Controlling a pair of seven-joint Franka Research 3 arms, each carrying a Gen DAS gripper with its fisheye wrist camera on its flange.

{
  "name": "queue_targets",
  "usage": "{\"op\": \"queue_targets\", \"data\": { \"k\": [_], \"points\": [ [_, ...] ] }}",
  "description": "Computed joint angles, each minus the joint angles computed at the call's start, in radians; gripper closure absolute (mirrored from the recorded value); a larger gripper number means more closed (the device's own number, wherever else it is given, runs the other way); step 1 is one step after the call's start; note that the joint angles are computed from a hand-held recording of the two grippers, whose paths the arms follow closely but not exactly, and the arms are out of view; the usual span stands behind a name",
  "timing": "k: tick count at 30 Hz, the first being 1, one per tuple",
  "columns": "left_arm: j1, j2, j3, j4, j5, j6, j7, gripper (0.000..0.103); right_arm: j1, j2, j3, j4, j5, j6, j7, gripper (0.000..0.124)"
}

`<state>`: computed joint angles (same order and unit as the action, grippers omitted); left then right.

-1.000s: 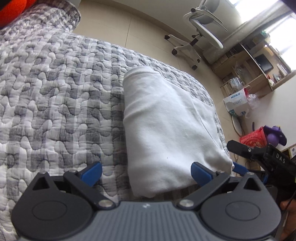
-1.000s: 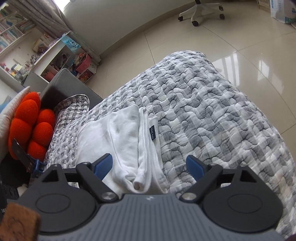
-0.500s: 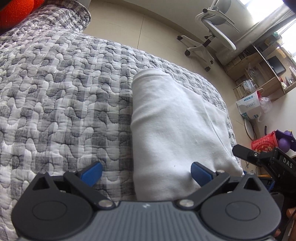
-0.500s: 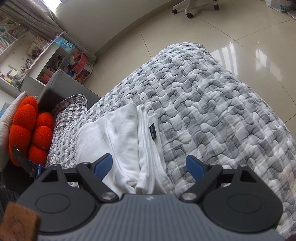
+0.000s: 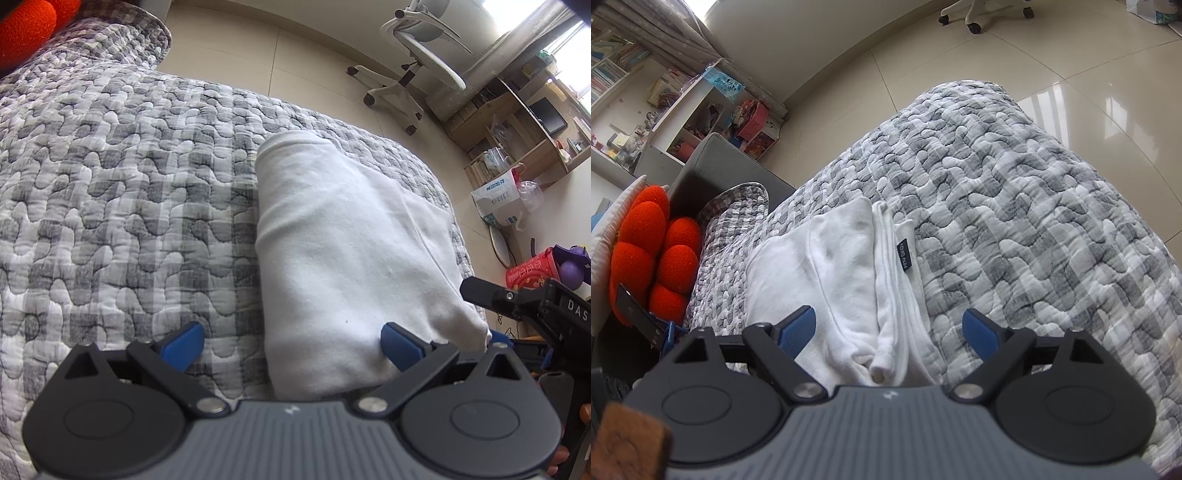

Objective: Fold clothes
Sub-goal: 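Slide both grippers under the folded T-shirt bundle and grasp it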

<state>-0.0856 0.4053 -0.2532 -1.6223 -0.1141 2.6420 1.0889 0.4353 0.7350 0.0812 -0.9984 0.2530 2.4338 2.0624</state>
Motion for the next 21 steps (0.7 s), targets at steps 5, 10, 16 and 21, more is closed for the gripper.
{"op": "queue_targets", "data": {
  "k": [5, 10, 16, 21],
  "points": [
    [0.181, 0.017, -0.196, -0.072, -0.342, 0.178, 0.256, 0.008, -0.040, -0.028, 0.050, -0.088, 0.083, 0.097, -0.052, 0.035],
    [0.266, 0.059, -0.311, -0.085, -0.602, 0.268, 0.435, 0.020, -0.103, -0.049, 0.118, -0.182, 0.251, 0.196, -0.112, 0.047],
    [0.296, 0.107, -0.402, -0.095, -0.703, 0.432, 0.519, 0.025, -0.154, -0.052, 0.198, -0.258, 0.432, 0.357, -0.222, 0.052],
    [0.263, 0.111, -0.399, -0.129, -0.695, 0.571, 0.438, 0.046, -0.116, -0.033, 0.194, -0.260, 0.446, 0.455, -0.267, 0.073]
  ]
}}
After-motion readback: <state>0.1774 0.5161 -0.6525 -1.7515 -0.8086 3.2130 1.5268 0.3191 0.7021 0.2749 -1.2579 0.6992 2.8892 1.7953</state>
